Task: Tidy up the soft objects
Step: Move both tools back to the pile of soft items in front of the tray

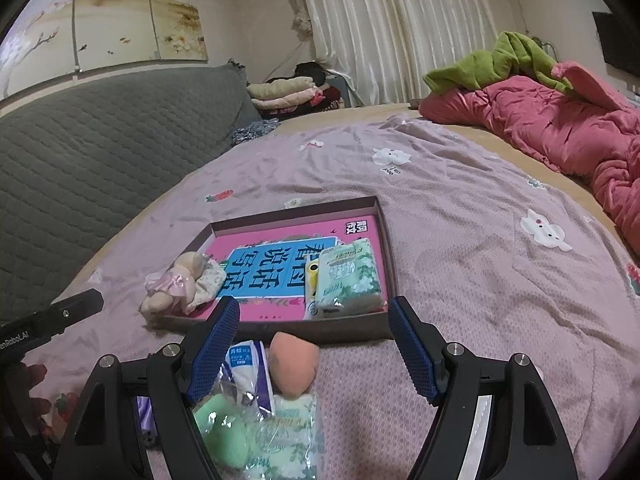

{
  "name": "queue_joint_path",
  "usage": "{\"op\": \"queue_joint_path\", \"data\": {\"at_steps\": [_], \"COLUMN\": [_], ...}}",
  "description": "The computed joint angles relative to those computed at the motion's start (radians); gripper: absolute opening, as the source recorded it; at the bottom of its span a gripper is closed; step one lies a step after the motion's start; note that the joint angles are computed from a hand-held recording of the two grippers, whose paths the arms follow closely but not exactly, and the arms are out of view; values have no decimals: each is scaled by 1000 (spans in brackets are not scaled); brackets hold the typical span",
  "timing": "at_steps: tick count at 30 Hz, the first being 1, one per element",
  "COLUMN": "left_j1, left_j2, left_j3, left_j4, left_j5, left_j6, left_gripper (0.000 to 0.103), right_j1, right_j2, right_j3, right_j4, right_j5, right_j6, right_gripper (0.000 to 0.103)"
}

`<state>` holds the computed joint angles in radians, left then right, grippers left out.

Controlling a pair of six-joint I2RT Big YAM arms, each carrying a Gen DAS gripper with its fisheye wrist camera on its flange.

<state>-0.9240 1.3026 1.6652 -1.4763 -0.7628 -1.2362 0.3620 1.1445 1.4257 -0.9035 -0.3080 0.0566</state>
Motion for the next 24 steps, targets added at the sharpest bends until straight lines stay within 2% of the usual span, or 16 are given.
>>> {"op": "queue_joint_path", "data": {"at_steps": [7,20,24], "left_j1": [-10,-24,-37], "left_j2": [-17,-3,-1], "left_j3": [-19,-25,-22], "left_j4": [-39,-50,-38], "left_j5": [19,107,110], "left_j6": [-52,-65,-53], "left_gripper": [75,75,75], "right_j1": [2,-7,-13], "right_j2": [-11,-33,-34], "right_j3": [-8,-19,-21], "right_j4": [-15,-59,-67], "right_j5": [-7,-18,-22], "right_j6": [-6,-35,-35], "right_gripper": [78,78,78]}}
